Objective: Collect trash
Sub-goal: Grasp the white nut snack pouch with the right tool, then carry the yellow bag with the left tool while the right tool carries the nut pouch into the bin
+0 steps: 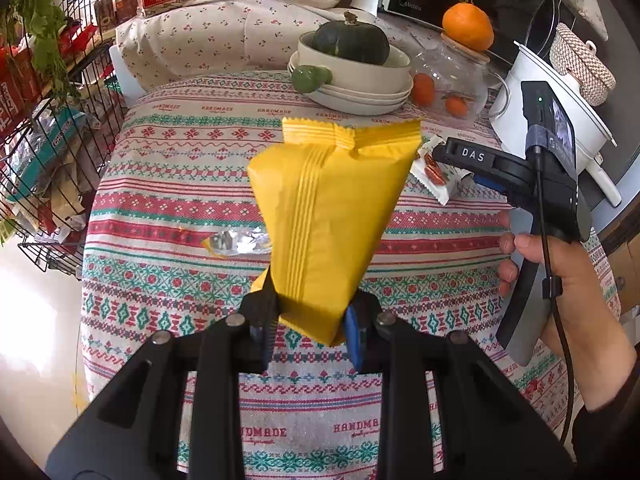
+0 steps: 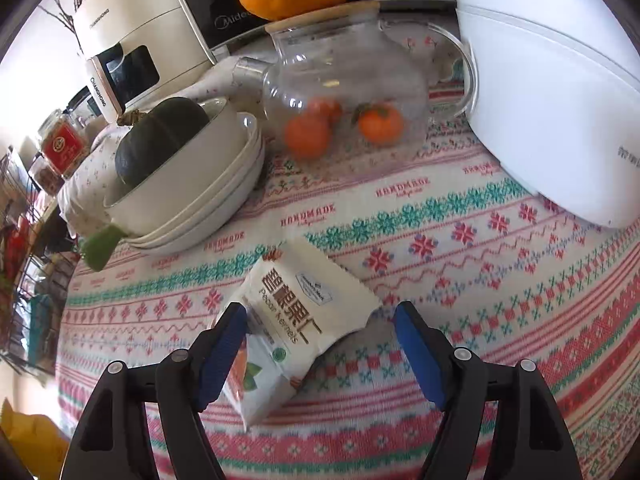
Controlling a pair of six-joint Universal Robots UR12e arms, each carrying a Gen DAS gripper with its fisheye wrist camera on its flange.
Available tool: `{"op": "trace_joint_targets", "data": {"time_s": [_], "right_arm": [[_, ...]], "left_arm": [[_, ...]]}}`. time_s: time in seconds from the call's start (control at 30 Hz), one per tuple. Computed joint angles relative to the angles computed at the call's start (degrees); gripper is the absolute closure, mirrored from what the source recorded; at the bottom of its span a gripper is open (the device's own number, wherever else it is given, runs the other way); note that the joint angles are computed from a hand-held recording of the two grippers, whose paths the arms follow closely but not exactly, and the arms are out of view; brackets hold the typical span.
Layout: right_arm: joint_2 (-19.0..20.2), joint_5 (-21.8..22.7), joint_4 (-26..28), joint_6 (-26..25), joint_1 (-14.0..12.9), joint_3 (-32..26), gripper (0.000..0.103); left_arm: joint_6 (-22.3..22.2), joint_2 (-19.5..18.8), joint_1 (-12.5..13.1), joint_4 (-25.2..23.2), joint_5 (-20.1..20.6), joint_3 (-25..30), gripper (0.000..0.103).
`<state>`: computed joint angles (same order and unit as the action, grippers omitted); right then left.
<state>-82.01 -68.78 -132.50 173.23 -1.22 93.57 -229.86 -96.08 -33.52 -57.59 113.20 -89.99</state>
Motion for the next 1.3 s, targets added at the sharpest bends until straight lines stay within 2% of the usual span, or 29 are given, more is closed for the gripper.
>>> {"op": "trace_joint_targets", "data": {"time_s": [0.03, 0.07, 0.1, 0.13, 0.17, 0.2, 0.3, 0.4, 0.5, 0.6, 0.77, 0.9, 1.03, 1.17, 1.3], "right_arm": [[0.0, -1.0, -1.6, -0.6, 0.4, 0.4, 0.040], [0.1, -1.5, -2.0, -1.7, 0.7, 0.4, 0.044], [0.1, -2.4, -3.0, -2.7, 1.2, 0.7, 0.053], [0.1, -2.5, -2.9, -3.7, 1.4, 0.8, 0.068], [0.0, -2.4, -2.7, -4.6, 1.5, 0.8, 0.076], [0.0, -1.6, -1.5, -6.1, 1.5, 0.6, 0.092], [-0.6, 3.0, 3.1, -10.4, 0.9, 0.4, 0.095], [-1.9, 4.9, 4.2, -13.3, 0.3, 1.2, 0.097], [-3.2, 8.2, 6.2, -14.5, -1.2, 1.6, 0.098], [-4.3, 9.6, 7.6, -16.7, -2.5, 1.6, 0.098], [-7.8, 14.2, 10.8, -20.1, -5.9, 2.8, 0.098], [-11.0, 14.7, 14.7, -25.9, -9.9, 3.5, 0.098], [-14.0, 15.9, 18.8, -31.6, -15.5, 3.7, 0.098], [-16.1, 16.6, 22.1, -35.4, -19.9, 3.3, 0.098], [-18.1, 18.0, 25.5, -39.1, -24.8, 3.2, 0.098]], "left_arm": [[-0.1, 0.1, 0.0, 0.1, -0.1, -0.1, 0.073], [-0.1, 0.1, 0.1, 0.3, -0.5, -0.3, 0.073], [-0.1, 0.1, 0.0, 0.5, -0.8, -0.3, 0.073], [-0.2, 0.1, 0.0, 0.7, -1.0, -0.3, 0.073], [-0.1, 0.1, -0.1, 0.8, -1.1, -0.2, 0.073], [0.0, 0.1, -0.2, 0.9, -1.1, -0.2, 0.073], [-0.2, 0.4, -0.1, 2.1, -2.0, -0.6, 0.073], [-1.6, 0.9, 0.2, 2.8, -3.4, -1.3, 0.073], [-2.6, 1.2, 0.2, 3.3, -3.6, -1.5, 0.073], [-3.1, 1.1, 0.0, 3.7, -4.3, -1.4, 0.073], [-1.3, 0.1, -1.0, 4.0, -4.5, 0.2, 0.073], [1.4, -1.5, -2.3, 2.1, -5.1, 3.3, 0.073], [4.7, -3.2, -3.9, -0.3, -5.0, 7.1, 0.073], [6.8, -5.3, -6.0, -4.0, -4.7, 12.0, 0.073], [8.9, -7.4, -8.5, -5.8, -3.4, 16.3, 0.073]]}}
